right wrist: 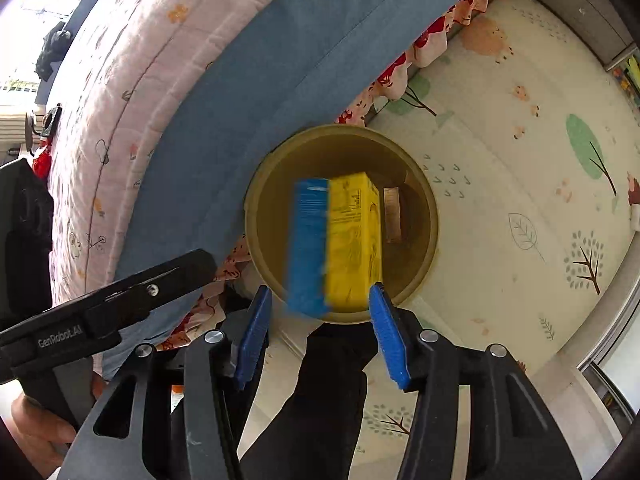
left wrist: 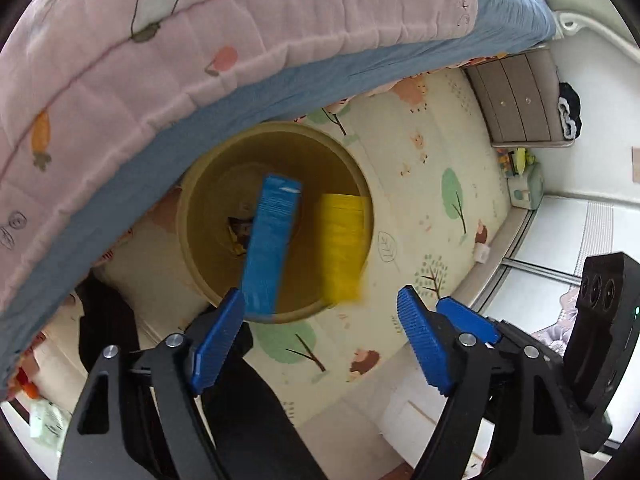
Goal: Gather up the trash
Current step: 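Open both tools to drop the boxes into the bin, then move both tools back over the quilt toward the white carton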
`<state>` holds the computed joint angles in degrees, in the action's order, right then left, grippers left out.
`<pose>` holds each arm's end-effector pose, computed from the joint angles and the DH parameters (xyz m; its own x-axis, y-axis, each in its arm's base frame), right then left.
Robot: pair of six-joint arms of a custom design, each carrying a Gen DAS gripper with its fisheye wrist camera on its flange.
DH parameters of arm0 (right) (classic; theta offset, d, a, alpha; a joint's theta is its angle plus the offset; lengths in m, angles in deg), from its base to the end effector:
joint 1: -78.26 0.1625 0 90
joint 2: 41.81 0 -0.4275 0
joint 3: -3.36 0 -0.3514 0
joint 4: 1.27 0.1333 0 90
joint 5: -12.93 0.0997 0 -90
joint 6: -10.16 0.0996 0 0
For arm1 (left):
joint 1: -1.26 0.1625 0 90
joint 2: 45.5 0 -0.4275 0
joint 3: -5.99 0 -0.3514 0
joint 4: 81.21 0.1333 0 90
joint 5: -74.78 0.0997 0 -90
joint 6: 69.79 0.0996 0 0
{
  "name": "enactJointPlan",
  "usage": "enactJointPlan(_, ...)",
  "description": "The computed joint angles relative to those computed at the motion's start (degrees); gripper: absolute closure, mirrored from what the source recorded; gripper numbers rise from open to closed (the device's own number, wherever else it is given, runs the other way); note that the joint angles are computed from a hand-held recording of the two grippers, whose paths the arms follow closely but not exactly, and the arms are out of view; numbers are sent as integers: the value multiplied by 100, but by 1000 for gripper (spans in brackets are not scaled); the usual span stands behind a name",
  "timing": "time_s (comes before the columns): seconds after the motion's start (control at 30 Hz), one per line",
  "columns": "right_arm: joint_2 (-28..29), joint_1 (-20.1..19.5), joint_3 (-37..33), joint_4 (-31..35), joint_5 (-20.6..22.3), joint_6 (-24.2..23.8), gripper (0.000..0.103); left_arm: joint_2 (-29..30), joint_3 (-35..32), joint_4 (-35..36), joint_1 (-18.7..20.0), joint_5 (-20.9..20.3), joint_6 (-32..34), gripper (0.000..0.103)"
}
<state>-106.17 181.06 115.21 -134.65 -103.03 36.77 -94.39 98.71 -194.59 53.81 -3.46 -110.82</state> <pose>0.2017 -0.4828 0.1924 -0.8767 0.2302 0.4225 0.1920 0.9725 -0.1315 -0.2392 -0.5649 0.1150 -0.9277 0.0034 -0.3734 -0.0520 0.9890 0.1382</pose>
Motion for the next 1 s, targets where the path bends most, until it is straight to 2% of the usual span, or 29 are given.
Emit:
enactJointPlan(0.23, -114, 97, -90, 190, 24, 152, 53, -232, -38, 434, -51, 118, 327, 25)
enactJointPlan(0.33, -109, 196, -225, 296, 12, 199, 53, -375, -53, 504, -77, 30, 374, 25)
enactJointPlan(0.53, 90, 692, -793, 458, 34, 247, 53, -883, -312, 692, -125, 102, 579, 25)
enactJointPlan(0.8, 1293, 1373, -2474, 847, 278, -178, 53, -1832, -704, 1267, 48, 797, 277, 25)
enactJointPlan(1.0, 2595, 1841, -4073, 1214, 646, -463, 53, -2387, -1406, 2319, 412, 1563, -232, 19)
